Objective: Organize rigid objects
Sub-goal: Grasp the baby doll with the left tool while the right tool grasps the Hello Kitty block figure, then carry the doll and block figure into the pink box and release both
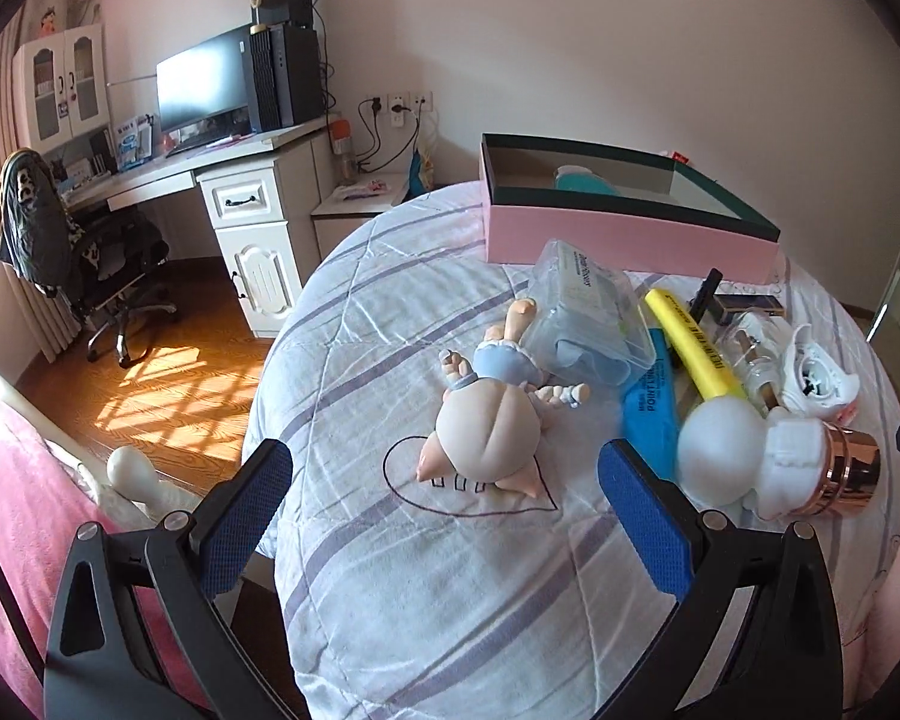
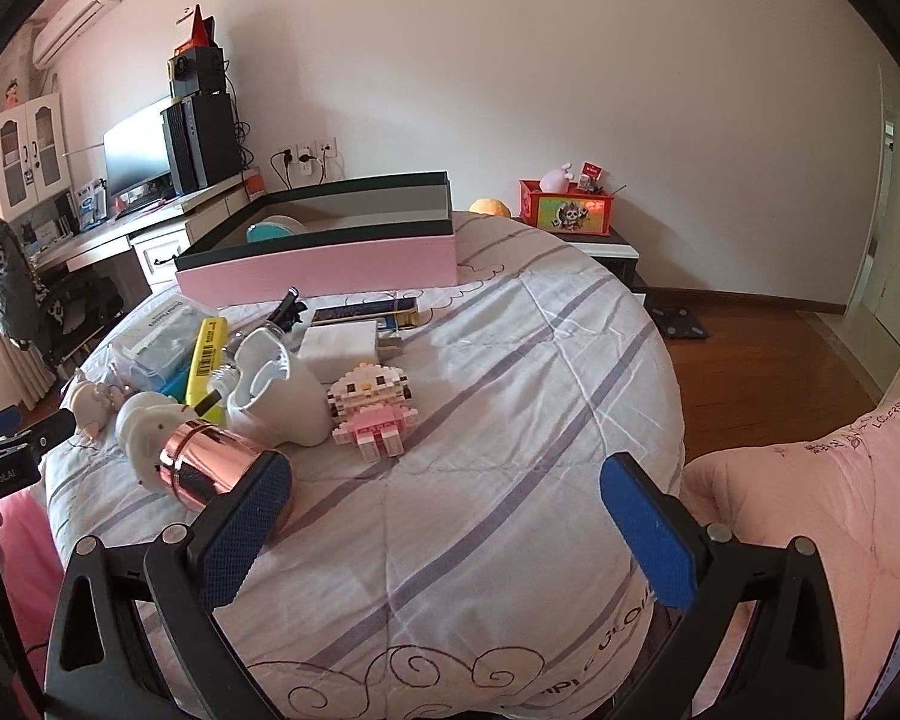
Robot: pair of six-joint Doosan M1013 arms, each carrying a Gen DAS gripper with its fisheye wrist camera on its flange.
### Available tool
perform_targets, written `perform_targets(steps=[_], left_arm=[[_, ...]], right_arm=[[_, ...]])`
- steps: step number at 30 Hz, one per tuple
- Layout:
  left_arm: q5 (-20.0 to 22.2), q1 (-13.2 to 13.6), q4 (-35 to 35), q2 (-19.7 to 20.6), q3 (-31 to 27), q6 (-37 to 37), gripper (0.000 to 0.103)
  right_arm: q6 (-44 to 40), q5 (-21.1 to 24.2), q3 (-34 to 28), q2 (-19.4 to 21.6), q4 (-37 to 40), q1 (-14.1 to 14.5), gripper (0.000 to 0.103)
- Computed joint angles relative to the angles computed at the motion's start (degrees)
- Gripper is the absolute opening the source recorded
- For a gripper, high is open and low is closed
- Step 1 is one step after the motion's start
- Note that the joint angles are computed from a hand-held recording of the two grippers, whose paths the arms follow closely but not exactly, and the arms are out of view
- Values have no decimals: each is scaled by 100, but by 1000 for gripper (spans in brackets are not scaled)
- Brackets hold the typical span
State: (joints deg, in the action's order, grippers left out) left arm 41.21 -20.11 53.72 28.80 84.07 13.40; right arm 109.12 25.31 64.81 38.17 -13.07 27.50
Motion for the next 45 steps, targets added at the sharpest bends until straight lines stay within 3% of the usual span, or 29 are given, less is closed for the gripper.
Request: perform_targets(steps=[4,9,14,17,19,22,26,31,41,45], left_arm=[[166,75,-134,189,-210,346,103],[-54,185,-348,322,-337,700,102],[-371,257,-449,406,-420,996,89],[-655,303,-576,409,-435,1189,69],[-826,310,-593,384,-392,1281,47],[-790,277,-495,365,-368,1223,47],[-863,272,-569,268,-248,1174,47],[-961,230,-577,140,-99,1051,47],[-1079,74,113,-148,79,459,47],[-1186,54,144,-166,-58,604,47]], right_arm=[[-206,329,-374,251,138,-61,103],[-1429,823,-969,626,1250,-147,103],[-2035,1241,-1564,974,1842,-195,103],[-2249,1483,-1928,1167,2071,-242,101],[-2335,1682,-2091,1249,2256,-275,98],[-2420,1702,-2130,1271,2334,-294,93],[-2741,1683,-2074,1232,2628,-304,63],[-2910,1691,-2007,1200,2719,-325,46],[-2939,1003,-1427,840,2675,-271,45],[-3191,809,-1344,724,2873,-240,45]])
